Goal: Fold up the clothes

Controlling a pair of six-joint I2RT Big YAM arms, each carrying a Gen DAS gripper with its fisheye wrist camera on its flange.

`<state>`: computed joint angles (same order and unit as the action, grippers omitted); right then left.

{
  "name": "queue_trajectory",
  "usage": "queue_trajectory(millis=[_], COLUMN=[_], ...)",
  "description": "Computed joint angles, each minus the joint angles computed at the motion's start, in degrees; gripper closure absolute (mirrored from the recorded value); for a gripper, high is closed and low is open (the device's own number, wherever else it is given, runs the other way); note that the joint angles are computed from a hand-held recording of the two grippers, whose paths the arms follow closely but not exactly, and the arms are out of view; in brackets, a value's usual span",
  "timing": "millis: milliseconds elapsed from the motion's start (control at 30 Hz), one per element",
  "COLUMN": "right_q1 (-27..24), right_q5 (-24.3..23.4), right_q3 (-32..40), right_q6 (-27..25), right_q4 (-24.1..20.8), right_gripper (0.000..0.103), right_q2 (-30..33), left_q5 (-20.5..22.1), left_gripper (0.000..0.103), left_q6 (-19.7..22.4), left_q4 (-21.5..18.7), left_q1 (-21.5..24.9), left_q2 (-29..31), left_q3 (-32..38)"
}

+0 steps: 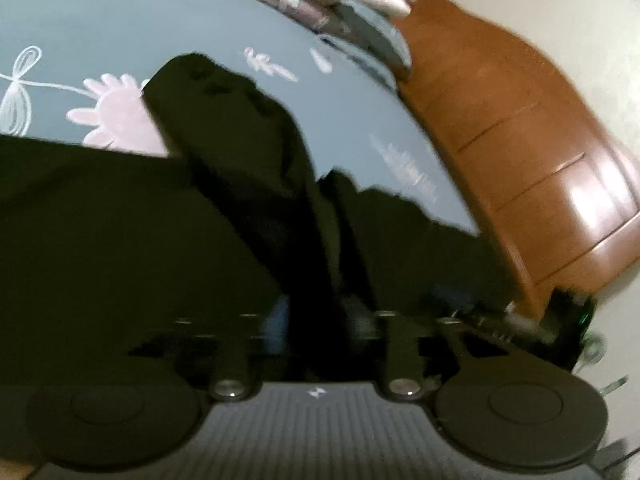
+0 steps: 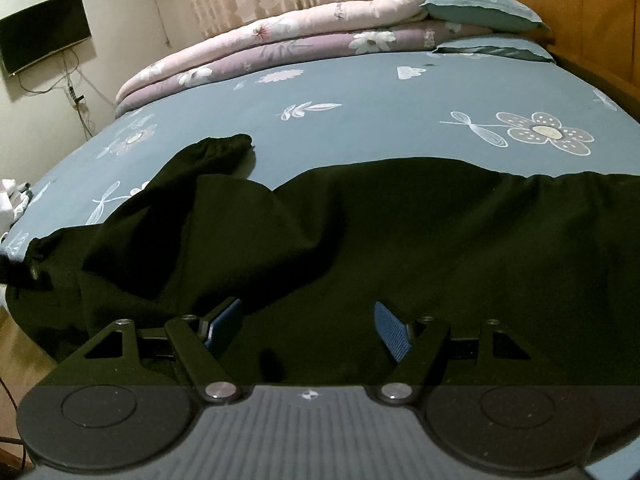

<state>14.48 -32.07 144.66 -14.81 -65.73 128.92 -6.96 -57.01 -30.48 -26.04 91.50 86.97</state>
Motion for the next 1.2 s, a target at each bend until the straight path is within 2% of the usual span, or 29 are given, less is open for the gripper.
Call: queue_trajectory(millis=[133, 167, 233, 333, 433, 467, 567, 600, 633, 667, 700, 733, 833, 967, 1200], right_q1=[-0.1, -0.1, 0.0, 0.1, 0.3, 0.3, 0.5, 0.5, 0.5, 0.5, 0.5, 0.5, 0.4, 0.3, 0.0], right_q5=[0.5, 0.8, 1.0, 1.2, 1.3, 1.6, 2.3, 2.4, 2.4, 2.4, 2.4, 2.3, 2.2, 2.2, 2.5], right_q3=[-0.9, -0.9, -0.6, -0.3, 0.4, 0.8, 1.3, 1.5, 1.6, 1.8, 1.7, 1.6, 1.0, -0.2, -2.2], right_q6=[0.6, 0.8, 1.1, 1.4, 1.3, 1.1, 0.8, 0.8, 0.8, 0.8, 0.8, 0.8, 0.8, 0.9, 1.1], right_q4=[0.5, 0.5, 0.2, 0.1, -0.4, -0.5, -0.7, -0.7, -0.8, -0.8, -0.8, -0.6, 0.0, 1.1, 2.7], right_gripper=[0.023, 0.023, 0.023, 0.023, 0.023, 0.023, 0.023, 0.023, 0.023, 0.023, 0.023, 0.023, 0.023, 0.023, 0.023], right_q2=[-0.5, -0.4, -0.2, 0.0, 0.4, 0.5, 0.8, 0.8, 0.9, 1.0, 1.0, 0.9, 0.5, -0.2, -1.5], left_q5=[5.3, 6.9, 9.0, 11.0, 12.9, 13.7, 15.5, 14.8, 14.2, 13.5, 12.0, 10.5, 5.7, -1.6, -12.0], left_gripper=[0.044, 0.039, 0.039, 0.039, 0.039, 0.039, 0.038, 0.042, 0.052, 0.063, 0.085, 0.091, 0.096, 0.096, 0.096], left_q6=[-3.3, -3.9, -4.0, -2.6, -3.2, -4.0, -5.5, -5.7, -5.9, -6.1, -5.2, -4.0, -1.5, 2.0, 7.6], left_q4=[6.3, 6.7, 5.1, -0.1, -3.3, -3.2, 0.5, 1.1, 1.7, 2.2, 0.8, 0.0, 1.2, 2.8, 5.4], left_q1=[2.6, 3.4, 4.6, 5.9, 7.2, 7.6, 8.5, 8.4, 8.4, 8.3, 8.1, 7.8, 6.6, 4.5, 0.5], left_q2=[0.5, 1.3, 3.3, 7.5, 10.6, 11.2, 11.2, 10.9, 10.7, 10.5, 10.7, 10.7, 9.0, 6.1, 0.1], left_q3=[-0.6, 0.1, 2.4, 7.6, 10.9, 11.2, 9.7, 9.2, 8.7, 8.3, 8.9, 9.3, 8.1, 6.8, 3.0])
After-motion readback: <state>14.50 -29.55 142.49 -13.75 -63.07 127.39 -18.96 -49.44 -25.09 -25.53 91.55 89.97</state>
